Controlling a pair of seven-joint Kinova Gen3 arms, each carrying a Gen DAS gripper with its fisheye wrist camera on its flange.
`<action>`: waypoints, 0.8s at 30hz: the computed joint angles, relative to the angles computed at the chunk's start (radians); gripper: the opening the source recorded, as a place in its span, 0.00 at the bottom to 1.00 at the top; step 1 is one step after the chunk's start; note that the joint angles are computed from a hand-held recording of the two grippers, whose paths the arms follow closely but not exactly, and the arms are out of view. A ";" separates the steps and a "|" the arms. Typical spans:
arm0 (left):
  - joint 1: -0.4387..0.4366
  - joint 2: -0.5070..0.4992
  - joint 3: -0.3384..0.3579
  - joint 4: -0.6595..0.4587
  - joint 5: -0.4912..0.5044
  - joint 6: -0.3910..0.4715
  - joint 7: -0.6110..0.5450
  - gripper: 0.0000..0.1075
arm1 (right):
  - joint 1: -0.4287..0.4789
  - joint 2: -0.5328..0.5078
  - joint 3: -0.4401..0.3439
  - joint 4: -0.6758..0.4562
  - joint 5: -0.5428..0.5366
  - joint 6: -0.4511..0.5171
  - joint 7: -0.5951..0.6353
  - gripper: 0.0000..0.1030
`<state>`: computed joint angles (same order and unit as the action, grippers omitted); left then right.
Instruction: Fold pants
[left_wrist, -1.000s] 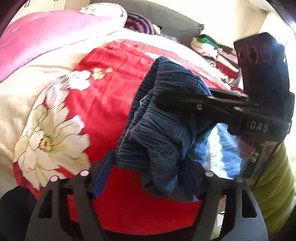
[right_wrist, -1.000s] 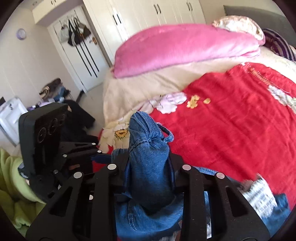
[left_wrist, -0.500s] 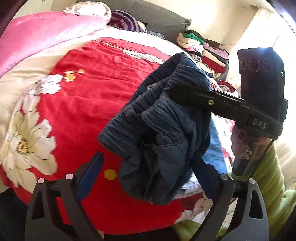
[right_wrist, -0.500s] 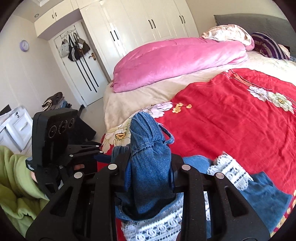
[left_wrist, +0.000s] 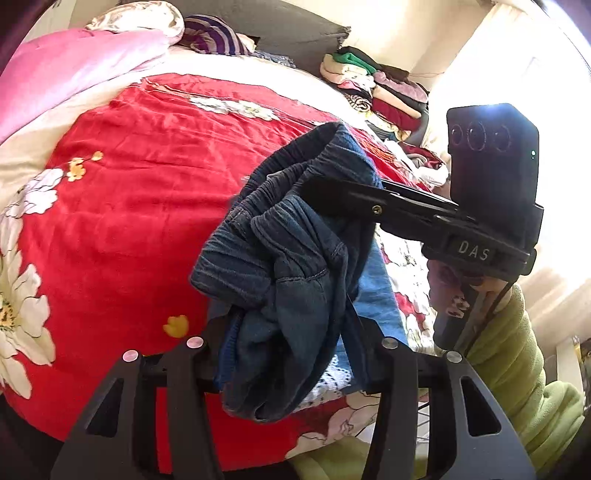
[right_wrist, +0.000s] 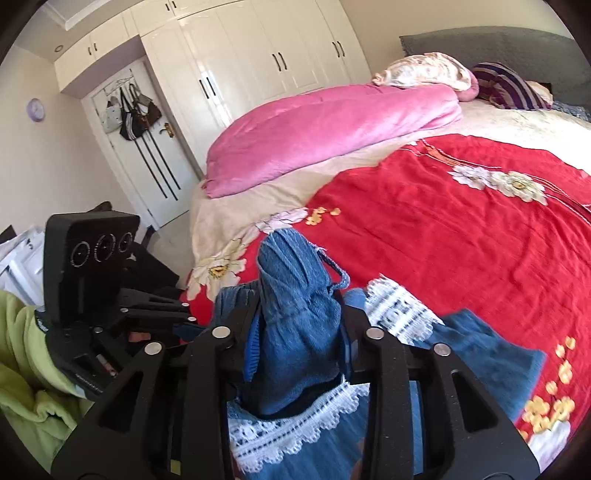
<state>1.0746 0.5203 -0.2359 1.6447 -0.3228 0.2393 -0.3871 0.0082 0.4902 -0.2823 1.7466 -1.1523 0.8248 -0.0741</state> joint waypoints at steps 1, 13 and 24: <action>-0.014 0.005 0.018 -0.010 0.002 0.003 -0.011 0.44 | 0.005 -0.003 0.005 0.007 -0.001 -0.004 -0.003 0.30; -0.123 0.062 0.200 -0.090 0.081 -0.016 -0.229 0.44 | 0.096 -0.061 0.065 0.152 -0.105 -0.118 0.006 0.48; 0.121 0.063 -0.072 -0.114 -0.037 0.113 -0.113 0.44 | 0.093 -0.101 0.114 0.216 -0.078 -0.093 -0.052 0.62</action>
